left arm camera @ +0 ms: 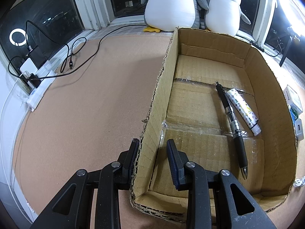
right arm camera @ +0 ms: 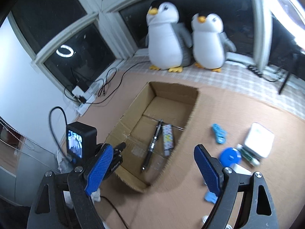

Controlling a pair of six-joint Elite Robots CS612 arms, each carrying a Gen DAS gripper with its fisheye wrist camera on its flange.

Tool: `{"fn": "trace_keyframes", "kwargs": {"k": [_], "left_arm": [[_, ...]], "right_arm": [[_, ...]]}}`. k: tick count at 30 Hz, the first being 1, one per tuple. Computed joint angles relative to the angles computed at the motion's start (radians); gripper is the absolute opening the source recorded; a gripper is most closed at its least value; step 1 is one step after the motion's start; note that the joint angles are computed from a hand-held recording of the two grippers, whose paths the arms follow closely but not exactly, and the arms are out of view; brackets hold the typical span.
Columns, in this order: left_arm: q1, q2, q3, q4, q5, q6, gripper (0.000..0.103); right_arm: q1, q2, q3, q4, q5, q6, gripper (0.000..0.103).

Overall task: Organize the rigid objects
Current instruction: 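Move the right tool back to the white cable and close on it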

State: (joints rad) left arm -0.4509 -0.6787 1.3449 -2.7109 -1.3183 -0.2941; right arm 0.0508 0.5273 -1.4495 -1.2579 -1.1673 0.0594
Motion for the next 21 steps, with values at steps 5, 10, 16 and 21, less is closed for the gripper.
{"fn": "trace_keyframes", "kwargs": {"k": [5,10,16,21], "left_arm": [[0.0,-0.002,0.003,-0.002,-0.002,0.007,0.032],[-0.002,-0.002,0.002,0.001,0.006,0.017,0.032],[-0.005,0.0,-0.001,0.003,0.017,0.026,0.032],[-0.007,0.0,0.0,0.003,0.02,0.027,0.032]], "right_arm": [[-0.029,0.019,-0.098,0.036,-0.043,0.028,0.084],[-0.066,0.039,-0.194,0.098,-0.061,0.082,0.084],[-0.087,0.069,-0.263,0.16,-0.092,0.099,0.084],[-0.09,0.109,-0.289,0.206,-0.1,0.054,0.084]]}}
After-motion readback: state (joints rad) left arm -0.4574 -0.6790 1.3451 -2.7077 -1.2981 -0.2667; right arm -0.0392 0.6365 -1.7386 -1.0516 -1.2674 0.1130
